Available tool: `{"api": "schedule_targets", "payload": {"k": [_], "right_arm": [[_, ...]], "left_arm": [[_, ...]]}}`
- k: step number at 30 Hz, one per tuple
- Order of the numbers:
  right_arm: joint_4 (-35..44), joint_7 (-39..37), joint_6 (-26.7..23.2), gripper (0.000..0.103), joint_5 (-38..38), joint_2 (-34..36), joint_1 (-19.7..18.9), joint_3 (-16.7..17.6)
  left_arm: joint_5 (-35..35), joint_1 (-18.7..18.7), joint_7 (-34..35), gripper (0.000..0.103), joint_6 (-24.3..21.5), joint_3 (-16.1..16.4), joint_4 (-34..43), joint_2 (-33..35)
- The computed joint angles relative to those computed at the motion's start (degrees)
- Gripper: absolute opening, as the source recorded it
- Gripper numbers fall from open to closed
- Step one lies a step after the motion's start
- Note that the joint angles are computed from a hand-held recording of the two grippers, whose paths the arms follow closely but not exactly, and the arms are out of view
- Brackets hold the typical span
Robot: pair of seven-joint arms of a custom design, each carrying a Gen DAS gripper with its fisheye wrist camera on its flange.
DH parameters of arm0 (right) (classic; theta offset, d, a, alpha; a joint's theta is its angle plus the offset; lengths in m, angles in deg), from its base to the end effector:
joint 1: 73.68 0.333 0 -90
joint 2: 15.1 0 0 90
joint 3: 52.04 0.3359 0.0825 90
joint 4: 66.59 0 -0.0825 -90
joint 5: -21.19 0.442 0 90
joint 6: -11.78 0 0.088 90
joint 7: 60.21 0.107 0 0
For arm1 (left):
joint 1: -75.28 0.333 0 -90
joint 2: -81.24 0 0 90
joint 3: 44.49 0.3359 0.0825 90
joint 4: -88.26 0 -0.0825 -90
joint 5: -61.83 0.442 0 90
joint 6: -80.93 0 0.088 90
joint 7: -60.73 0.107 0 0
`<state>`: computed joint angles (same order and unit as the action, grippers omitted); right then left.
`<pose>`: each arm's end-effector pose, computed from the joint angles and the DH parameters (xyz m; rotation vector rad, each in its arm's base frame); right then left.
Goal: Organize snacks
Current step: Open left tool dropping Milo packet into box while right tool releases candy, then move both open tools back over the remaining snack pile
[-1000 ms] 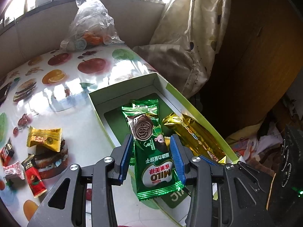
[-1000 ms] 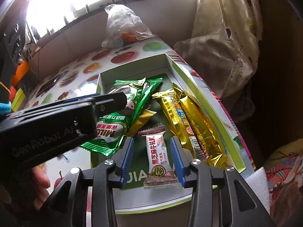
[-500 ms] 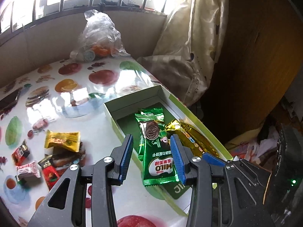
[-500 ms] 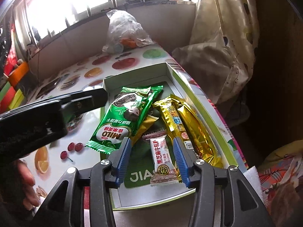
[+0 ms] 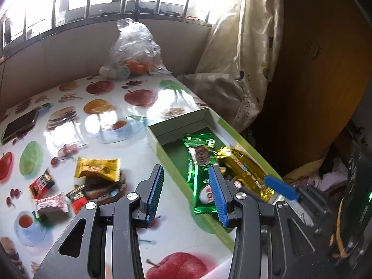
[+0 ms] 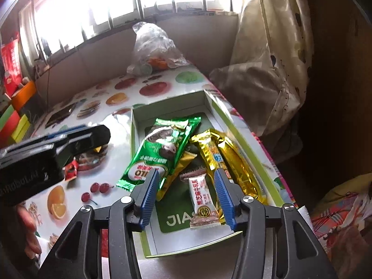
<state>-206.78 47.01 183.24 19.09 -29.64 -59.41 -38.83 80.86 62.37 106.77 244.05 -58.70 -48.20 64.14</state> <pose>0.4775 0.2560 0.4729 -1.8791 1.4901 -0.4757 0.4729 -0.2695 0.5082 -1.8258 1.8352 -0.9262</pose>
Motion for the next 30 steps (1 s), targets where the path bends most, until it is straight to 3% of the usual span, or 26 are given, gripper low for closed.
{"api": "schedule_targets", "payload": {"k": [10,18,26,30], "right_arm": [[2.1,-3.9,2.6,0.053,3.6,2.1,3.9,-0.9],[5.4,-6.7,1.8,0.053,5.7,5.5,7.1,-1.1],[9.0,-14.9,0.3,0.053,12.4,9.1,12.2,-2.8],[11.7,-17.6,-2.1,0.053,14.4,11.6,13.5,-2.6]], "left_arm": [[-0.5,2.5,-2.1,0.042,-0.6,1.9,-7.8,-7.6],[0.5,5.8,-3.9,0.042,-1.6,1.9,-12.7,-13.3],[1.3,8.7,-5.3,0.042,-3.5,2.4,-16.9,-17.9],[0.3,8.9,-5.0,0.042,-3.8,4.1,-18.6,-19.2]]}}
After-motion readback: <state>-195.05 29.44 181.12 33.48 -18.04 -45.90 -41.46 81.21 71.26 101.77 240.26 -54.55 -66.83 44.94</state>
